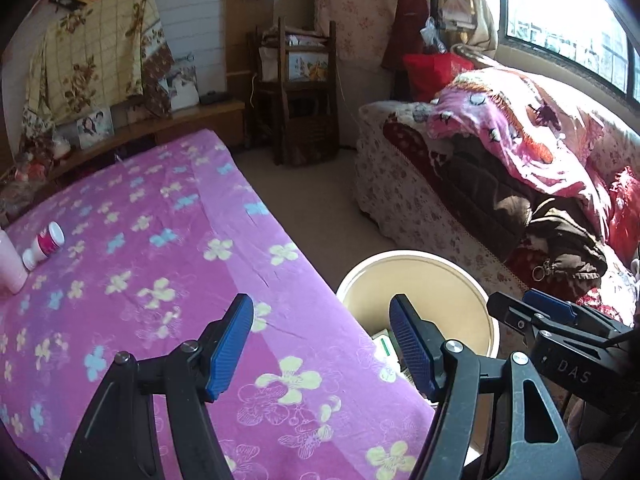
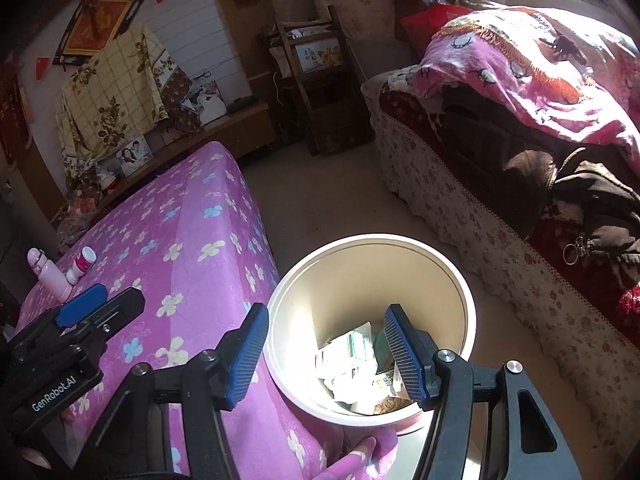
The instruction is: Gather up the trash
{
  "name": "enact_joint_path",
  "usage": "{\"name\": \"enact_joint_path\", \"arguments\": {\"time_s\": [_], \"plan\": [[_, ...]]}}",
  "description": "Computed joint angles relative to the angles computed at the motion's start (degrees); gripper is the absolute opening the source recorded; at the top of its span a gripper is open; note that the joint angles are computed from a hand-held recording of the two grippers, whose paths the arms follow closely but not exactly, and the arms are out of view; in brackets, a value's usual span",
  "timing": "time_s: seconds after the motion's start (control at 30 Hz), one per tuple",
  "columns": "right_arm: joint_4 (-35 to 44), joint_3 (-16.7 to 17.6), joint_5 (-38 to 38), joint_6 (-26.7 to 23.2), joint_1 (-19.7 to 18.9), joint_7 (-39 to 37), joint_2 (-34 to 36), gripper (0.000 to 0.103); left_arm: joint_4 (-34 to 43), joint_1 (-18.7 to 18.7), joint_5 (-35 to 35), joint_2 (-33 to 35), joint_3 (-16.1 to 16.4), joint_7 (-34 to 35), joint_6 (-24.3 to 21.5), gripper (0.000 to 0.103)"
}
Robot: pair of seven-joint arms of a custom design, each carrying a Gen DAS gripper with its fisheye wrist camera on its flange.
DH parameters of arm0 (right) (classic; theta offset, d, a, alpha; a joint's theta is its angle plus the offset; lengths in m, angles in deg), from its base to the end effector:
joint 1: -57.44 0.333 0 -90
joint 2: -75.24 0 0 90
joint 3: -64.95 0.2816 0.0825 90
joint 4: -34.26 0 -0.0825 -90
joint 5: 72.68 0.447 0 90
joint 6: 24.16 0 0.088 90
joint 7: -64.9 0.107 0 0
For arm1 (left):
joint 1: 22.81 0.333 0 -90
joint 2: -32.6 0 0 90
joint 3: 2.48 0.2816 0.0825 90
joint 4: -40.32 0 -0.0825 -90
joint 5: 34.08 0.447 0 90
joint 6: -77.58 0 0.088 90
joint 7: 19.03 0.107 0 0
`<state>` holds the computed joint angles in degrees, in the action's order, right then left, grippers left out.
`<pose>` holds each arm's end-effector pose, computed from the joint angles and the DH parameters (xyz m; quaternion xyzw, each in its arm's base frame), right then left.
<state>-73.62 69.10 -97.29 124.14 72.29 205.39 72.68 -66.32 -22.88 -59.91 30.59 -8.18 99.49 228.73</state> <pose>0.6210 0.2228 0.5594 -0.5560 0.7303 -0.2330 0.3213 0.6612 -0.0565 0.5719 -0.5394 0.7282 -0.3588 0.2238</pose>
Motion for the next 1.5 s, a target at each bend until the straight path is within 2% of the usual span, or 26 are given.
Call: {"name": "enact_joint_path", "arguments": {"time_s": [0.17, 0.53, 0.7, 0.9, 1.5], "plan": [[-0.48, 1.67, -9.89, -3.31, 0.29, 7.1, -3.18, 0.066, -3.55, -0.38, -5.11, -4.41, 0.97, 4.04, 1.52, 0.071], [-3.07, 4.92, -18.27, -4.97, -0.19, 14.35, -9.38, 0.071, -9.56, -1.98, -11.39, -11.49, 3.59, 9.61, 4.87, 0.071], [-2.6, 7.03, -23.38, -7.72, -0.21, 17.49, -10.63, 0.075, -11.34, -3.22, -14.26, -14.05, 5.07, 11.91, 6.04, 0.071], [-2.16, 7.23, -24.09, -8.07, 0.54, 17.77, -11.17, 0.075, -12.73, -4.17, -16.01, -15.97, 6.0, 13.75, 7.84, 0.071], [-1.61, 7.49, -24.13, -9.52, 1.04, 16.97, -11.41, 0.075, -13.5, -4.77, -15.79, -16.92, 6.58, 13.5, 8.34, 0.071]]}}
